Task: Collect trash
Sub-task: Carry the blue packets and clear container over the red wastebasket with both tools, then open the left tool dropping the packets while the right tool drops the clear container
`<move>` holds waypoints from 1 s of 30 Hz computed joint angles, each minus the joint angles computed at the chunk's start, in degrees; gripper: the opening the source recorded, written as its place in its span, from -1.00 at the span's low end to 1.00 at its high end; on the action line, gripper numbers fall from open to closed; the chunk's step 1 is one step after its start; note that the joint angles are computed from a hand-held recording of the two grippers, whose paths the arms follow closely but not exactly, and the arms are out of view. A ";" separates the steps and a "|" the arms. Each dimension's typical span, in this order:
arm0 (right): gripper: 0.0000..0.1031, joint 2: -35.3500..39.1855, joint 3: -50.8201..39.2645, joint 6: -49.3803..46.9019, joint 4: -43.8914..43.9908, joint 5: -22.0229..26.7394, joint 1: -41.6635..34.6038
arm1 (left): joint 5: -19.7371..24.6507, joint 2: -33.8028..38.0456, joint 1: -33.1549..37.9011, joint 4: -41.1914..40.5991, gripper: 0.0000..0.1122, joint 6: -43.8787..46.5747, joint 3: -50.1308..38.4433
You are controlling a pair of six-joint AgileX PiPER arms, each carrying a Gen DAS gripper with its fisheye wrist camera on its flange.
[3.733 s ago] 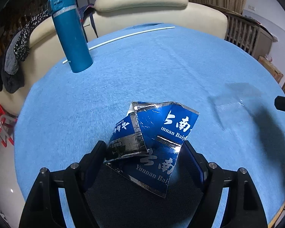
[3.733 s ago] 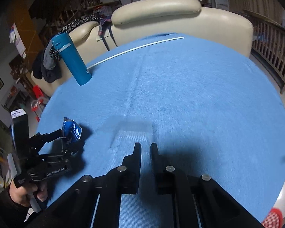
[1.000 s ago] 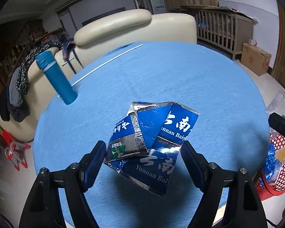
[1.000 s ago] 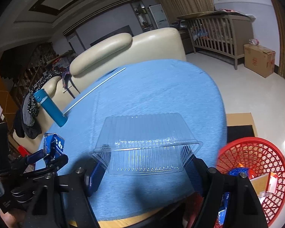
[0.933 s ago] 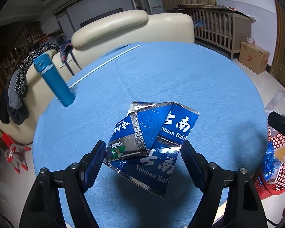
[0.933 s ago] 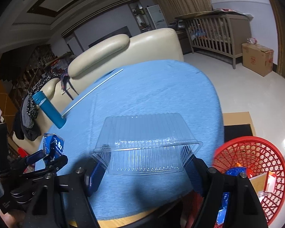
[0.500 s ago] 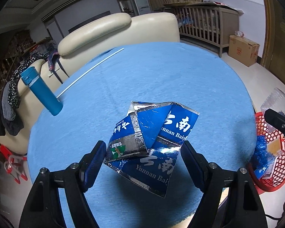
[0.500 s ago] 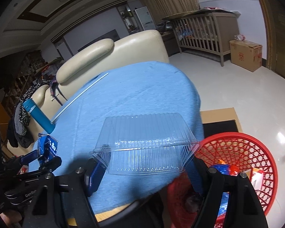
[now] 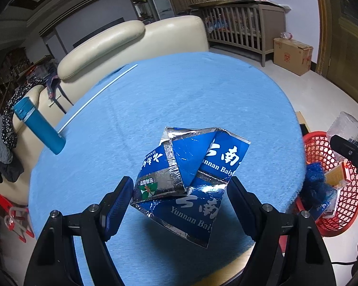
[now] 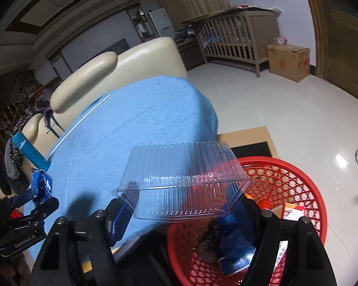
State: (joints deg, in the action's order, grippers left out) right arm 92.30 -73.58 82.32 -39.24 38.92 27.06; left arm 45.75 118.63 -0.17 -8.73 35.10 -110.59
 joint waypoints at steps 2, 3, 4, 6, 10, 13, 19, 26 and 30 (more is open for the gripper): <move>0.52 -0.88 1.38 0.56 -0.23 -0.06 -0.38 | 0.58 0.28 0.08 -0.50 0.45 1.30 -0.51; 0.52 -1.35 2.05 0.94 -0.44 0.04 -0.49 | 0.76 0.27 0.06 -0.81 0.45 1.94 -0.53; 0.52 -1.64 2.59 1.21 -0.62 0.09 -0.62 | 1.05 0.40 0.18 -1.15 0.45 2.63 -0.80; 0.52 -2.64 4.09 1.59 -0.58 -0.06 -1.21 | 1.19 0.20 -0.26 -1.48 0.45 3.41 -0.41; 0.52 -4.44 6.89 2.03 -0.43 -0.62 -2.81 | 0.12 -0.93 -2.68 -1.41 0.45 4.49 1.94; 0.52 -5.84 9.66 1.96 0.33 -1.47 -4.51 | -0.19 -1.46 -4.61 -1.37 0.45 5.07 3.14; 0.66 -6.22 13.90 -4.25 8.00 -4.09 -8.88 | -1.11 -3.31 -8.66 -2.06 0.45 6.28 7.31; 0.98 -10.02 21.74 -8.72 14.12 -10.02 -13.61 | 3.95 -1.86 -11.75 -6.11 0.47 7.25 5.77; 0.98 -16.28 26.21 -2.99 9.69 -10.46 -15.25 | 9.08 0.92 -13.93 -6.73 0.47 6.71 2.18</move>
State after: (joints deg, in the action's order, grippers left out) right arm 76.02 -47.38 79.32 -29.55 28.47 11.81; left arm 54.82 119.55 -14.10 -15.47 41.81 -108.42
